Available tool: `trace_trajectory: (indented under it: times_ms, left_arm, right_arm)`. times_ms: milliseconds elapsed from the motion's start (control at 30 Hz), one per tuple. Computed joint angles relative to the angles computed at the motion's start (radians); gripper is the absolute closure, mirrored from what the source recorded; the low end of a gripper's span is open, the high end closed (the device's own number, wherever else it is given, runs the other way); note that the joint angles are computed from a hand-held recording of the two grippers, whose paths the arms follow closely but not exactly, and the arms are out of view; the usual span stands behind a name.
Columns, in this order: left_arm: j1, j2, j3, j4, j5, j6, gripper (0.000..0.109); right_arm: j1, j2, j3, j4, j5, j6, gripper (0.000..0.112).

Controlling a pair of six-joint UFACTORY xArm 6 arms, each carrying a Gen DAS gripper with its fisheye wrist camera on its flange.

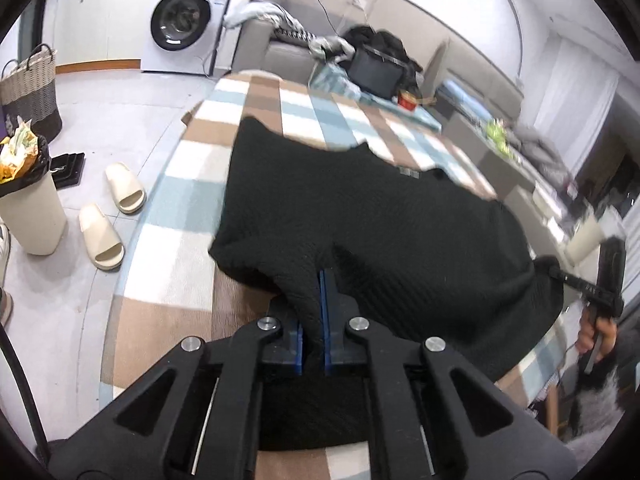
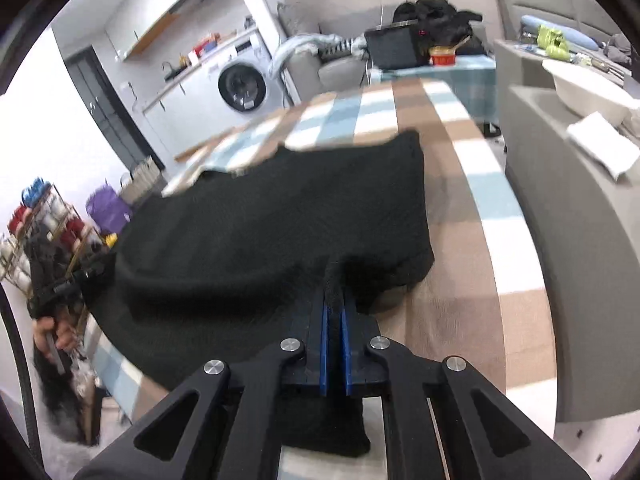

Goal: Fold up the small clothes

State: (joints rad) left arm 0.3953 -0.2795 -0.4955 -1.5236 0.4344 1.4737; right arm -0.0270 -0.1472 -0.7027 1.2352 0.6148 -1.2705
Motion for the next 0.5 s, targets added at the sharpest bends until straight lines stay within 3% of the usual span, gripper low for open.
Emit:
trace_trajectory:
  times_ms: [133, 233, 267, 333, 367, 400, 467, 500]
  left_arm:
    - [0.027, 0.024, -0.041, -0.055, -0.007, 0.011, 0.106]
    - [0.028, 0.097, -0.073, 0.030, -0.013, -0.070, 0.105]
    - [0.023, 0.120, -0.080, 0.083, -0.028, -0.126, 0.103]
    - [0.033, 0.127, -0.075, 0.129, -0.023, -0.172, 0.092]
    - [0.041, 0.125, -0.071, 0.119, -0.016, -0.163, 0.079]
    - [0.059, 0.112, -0.064, 0.114, 0.003, -0.155, 0.066]
    - [0.082, 0.083, -0.049, 0.063, 0.009, -0.121, 0.055]
    - [0.097, 0.063, -0.041, 0.046, 0.013, -0.108, 0.054]
  right_arm:
    - [-0.005, -0.008, -0.021, 0.109, -0.018, -0.044, 0.107]
    - [0.024, 0.054, -0.049, 0.014, -0.075, 0.038, 0.106]
    - [0.023, 0.071, -0.057, -0.040, -0.068, 0.081, 0.100]
    - [0.005, 0.100, -0.074, -0.123, -0.037, 0.159, 0.085]
    - [-0.010, 0.100, -0.076, -0.102, -0.023, 0.150, 0.073]
    - [-0.036, 0.094, -0.076, -0.058, 0.005, 0.127, 0.068]
    - [-0.090, 0.091, -0.091, 0.015, 0.075, 0.086, 0.067]
    - [-0.112, 0.095, -0.102, 0.040, 0.111, 0.079, 0.067]
